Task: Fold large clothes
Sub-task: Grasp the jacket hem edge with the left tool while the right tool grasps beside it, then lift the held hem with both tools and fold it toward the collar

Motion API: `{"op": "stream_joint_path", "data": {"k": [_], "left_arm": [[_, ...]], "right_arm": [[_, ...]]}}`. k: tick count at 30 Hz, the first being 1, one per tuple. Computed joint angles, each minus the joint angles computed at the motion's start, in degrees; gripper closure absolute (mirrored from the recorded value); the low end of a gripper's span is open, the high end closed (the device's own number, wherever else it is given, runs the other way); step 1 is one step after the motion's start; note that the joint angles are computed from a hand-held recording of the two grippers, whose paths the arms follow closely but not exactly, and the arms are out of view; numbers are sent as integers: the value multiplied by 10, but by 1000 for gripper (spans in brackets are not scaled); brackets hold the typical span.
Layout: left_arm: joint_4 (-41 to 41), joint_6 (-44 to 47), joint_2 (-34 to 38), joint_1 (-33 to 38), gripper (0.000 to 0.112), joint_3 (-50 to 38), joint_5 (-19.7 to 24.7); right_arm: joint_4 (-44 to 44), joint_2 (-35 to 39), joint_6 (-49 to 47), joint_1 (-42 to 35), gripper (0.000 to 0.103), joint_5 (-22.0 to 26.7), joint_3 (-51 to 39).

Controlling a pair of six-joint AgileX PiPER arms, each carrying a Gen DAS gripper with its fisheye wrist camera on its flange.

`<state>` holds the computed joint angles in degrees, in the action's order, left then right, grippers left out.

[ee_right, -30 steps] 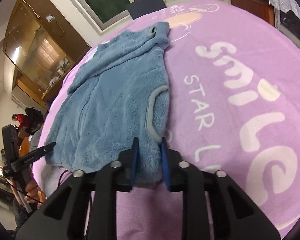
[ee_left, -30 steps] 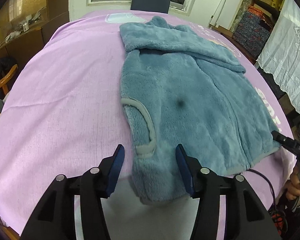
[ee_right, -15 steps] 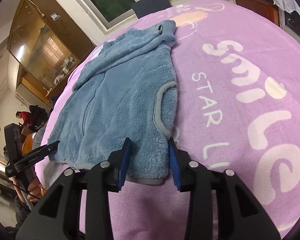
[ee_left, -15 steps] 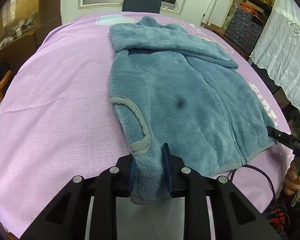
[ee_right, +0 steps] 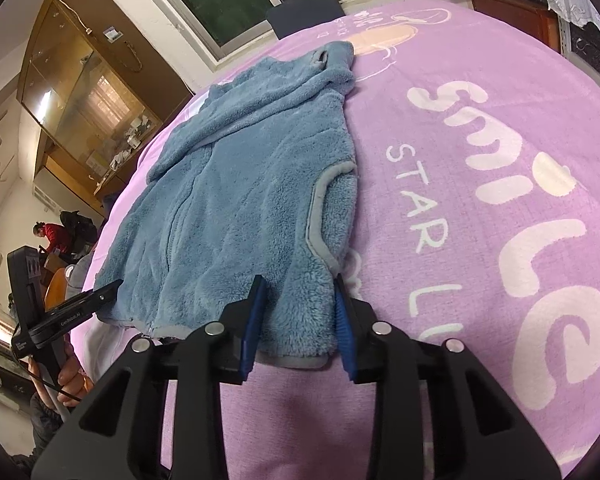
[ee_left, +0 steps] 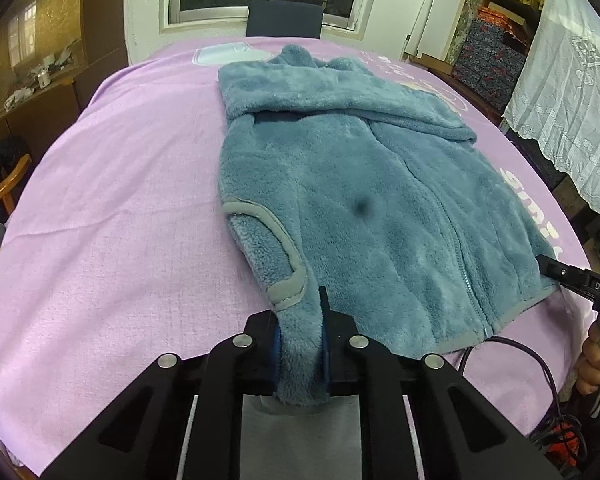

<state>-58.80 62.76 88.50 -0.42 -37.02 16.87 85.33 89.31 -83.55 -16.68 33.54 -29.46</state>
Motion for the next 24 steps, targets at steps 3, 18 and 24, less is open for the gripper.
{"op": "stream_joint_path", "data": {"k": [3,18,24], "left_arm": [[24,-24,-20,-9,98,4,-14],[238,-241,-100,-46,99,-25,-48],[264,-269,-98,-34,99,-69,-25]], "right_arm": [[2,4,3,-8,85,13,1],[-38,-41,56,-66,87,135,-37],[-45,-53,91,-68,88,158,-71]]}}
